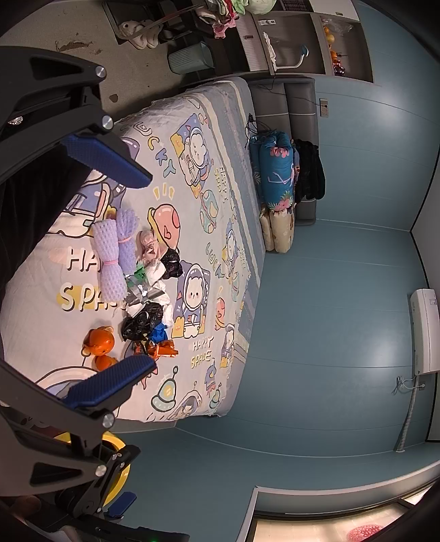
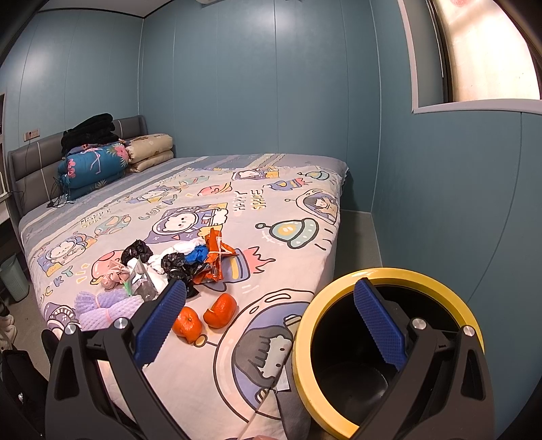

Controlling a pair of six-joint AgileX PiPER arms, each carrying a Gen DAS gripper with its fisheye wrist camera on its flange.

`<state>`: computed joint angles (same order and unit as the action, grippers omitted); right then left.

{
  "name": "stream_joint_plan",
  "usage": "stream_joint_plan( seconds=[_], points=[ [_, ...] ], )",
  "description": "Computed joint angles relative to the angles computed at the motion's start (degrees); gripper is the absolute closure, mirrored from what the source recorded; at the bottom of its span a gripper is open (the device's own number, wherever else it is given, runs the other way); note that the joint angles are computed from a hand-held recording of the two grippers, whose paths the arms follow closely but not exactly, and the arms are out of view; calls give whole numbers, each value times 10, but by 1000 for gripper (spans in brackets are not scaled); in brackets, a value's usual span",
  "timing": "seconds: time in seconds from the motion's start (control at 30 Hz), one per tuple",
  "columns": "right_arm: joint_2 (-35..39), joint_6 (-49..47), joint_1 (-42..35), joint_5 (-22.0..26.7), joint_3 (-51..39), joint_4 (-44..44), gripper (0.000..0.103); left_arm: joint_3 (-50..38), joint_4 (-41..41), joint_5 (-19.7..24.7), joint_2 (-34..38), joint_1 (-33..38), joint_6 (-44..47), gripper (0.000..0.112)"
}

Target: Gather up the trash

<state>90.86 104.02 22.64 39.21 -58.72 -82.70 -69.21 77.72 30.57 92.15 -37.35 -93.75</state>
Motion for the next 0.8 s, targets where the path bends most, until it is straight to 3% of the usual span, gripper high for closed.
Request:
stream_joint_plan(
  seconds=[0.8],
  points=[
    [1,11,8,4,6,-4,8,-1,-2,0,1,1,2,17]
  ],
)
